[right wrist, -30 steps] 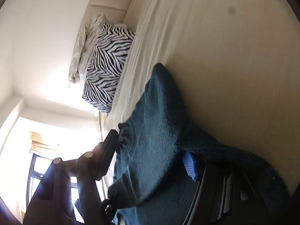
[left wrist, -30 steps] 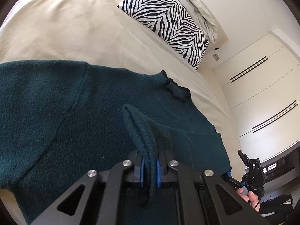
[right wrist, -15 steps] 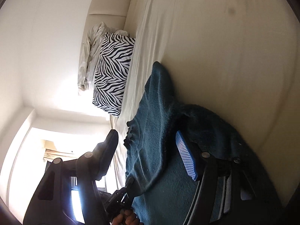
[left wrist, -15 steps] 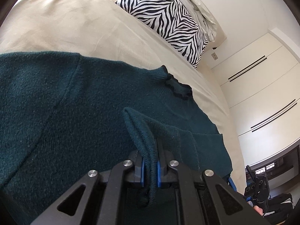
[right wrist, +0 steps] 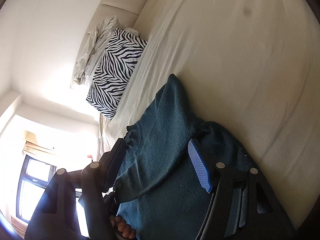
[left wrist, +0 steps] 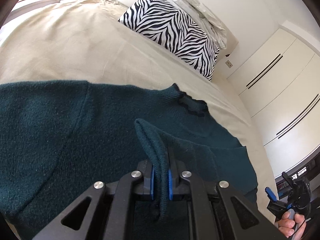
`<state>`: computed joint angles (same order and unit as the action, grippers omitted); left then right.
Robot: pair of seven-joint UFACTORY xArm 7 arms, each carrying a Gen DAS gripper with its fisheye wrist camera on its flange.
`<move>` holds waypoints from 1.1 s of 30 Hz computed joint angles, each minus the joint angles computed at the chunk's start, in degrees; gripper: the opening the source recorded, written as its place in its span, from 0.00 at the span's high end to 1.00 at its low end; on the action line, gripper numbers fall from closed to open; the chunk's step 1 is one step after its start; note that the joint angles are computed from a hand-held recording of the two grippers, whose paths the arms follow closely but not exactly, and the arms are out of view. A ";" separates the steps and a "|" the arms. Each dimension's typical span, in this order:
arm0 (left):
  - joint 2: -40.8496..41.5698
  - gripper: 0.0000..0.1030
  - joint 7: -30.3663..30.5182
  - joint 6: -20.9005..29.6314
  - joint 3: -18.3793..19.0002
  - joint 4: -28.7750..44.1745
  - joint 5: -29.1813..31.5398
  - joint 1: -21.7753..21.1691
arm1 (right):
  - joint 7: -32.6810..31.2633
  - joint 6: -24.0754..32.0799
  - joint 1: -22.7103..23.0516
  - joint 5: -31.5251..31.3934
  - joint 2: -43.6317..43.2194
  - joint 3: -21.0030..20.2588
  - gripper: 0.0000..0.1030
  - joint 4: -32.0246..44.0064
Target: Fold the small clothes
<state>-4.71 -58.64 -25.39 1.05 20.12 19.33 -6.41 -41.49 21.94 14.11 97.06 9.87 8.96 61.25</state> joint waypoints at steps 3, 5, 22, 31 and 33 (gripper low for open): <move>2.75 0.86 0.31 -2.61 -0.16 -0.18 -0.14 0.72 | 2.14 0.89 0.17 -5.15 2.90 0.18 0.37 3.97; 3.03 0.85 1.61 -1.93 -1.13 0.28 -1.31 1.17 | 5.54 2.39 -0.02 -10.45 6.17 0.82 0.37 7.42; 9.45 0.83 -0.22 -12.22 -3.30 0.44 2.42 6.26 | 17.35 8.49 -9.80 -31.58 24.63 8.65 0.35 24.14; 4.56 0.78 -7.03 -8.07 -2.84 -1.19 10.54 8.12 | 3.07 11.50 -16.61 -11.54 -3.58 7.07 0.33 -8.60; -2.41 0.52 -8.26 -4.12 -1.97 -4.88 9.64 6.79 | 0.56 13.38 -16.35 -7.89 -10.18 5.10 0.33 -14.77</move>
